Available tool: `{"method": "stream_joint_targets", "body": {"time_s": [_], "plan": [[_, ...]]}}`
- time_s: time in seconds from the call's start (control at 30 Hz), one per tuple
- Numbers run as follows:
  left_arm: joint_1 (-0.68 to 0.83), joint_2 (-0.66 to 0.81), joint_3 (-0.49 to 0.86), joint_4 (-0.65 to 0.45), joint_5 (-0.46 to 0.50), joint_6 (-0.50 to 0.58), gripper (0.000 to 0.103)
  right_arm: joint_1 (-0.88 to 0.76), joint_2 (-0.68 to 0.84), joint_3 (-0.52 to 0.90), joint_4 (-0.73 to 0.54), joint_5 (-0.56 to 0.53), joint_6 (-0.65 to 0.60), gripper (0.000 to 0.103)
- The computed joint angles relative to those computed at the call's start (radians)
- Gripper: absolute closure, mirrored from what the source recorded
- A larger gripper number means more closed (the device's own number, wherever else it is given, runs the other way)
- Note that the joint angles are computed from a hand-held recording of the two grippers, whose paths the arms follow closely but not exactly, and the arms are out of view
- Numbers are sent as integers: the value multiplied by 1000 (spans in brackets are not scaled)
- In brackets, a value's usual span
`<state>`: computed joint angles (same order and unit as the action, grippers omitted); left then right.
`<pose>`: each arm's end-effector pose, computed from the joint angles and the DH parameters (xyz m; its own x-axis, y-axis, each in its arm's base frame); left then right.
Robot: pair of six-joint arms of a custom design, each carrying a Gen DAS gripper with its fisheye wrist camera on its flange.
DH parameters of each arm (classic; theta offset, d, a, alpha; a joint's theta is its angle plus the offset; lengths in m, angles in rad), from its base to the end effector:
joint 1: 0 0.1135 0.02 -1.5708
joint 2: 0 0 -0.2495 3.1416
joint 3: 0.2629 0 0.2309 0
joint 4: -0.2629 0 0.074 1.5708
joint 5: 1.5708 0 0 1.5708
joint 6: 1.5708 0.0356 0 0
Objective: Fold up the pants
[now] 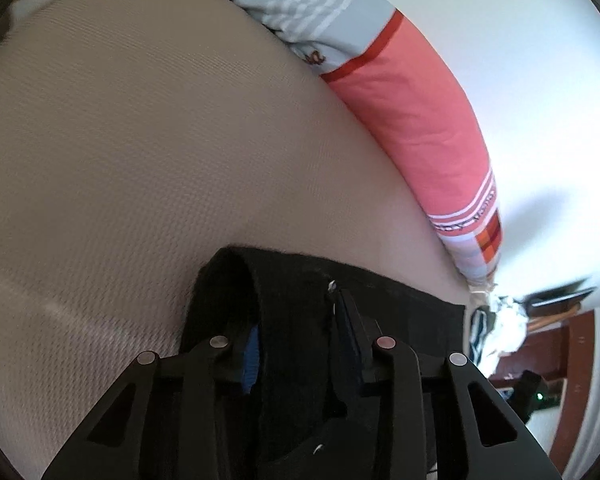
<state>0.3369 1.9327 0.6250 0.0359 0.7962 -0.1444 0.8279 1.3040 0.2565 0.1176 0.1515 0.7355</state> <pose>0.2476 0.0597 0.0526 -0.8878 -0.4176 -0.1932 -0.1619 0.6766 -0.7183 0.1277 0.1311 0.1035 -0.8496 0.0555 -0.5245 -0.1308 0.9412 0.3115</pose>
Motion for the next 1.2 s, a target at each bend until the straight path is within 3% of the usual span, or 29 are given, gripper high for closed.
{"method": "stream_joint_targets", "body": {"time_s": [0.2,0.3,0.47,0.67,0.9,1.1,1.2], "plan": [[-30,56,33,81,13,-69,68,-111,159,79,91,-87,-159,0],[-49,4,-26,138,-68,-92,92,-169,232,138,104,-170,-276,0],[-78,-176,-148,204,-95,-143,94,-277,367,326,-6,-303,-559,0],[-94,-544,-245,44,-68,-124,95,-372,591,685,-319,-478,-941,0],[-48,-844,-285,-167,-17,-47,95,-381,927,1189,-811,-551,-1302,15],[-97,-931,-257,-247,-77,-82,95,-412,1077,1413,-1080,-561,-1478,32],[-106,-961,-244,-289,-104,-90,95,-434,1098,1446,-1131,-540,-1531,43]]}}
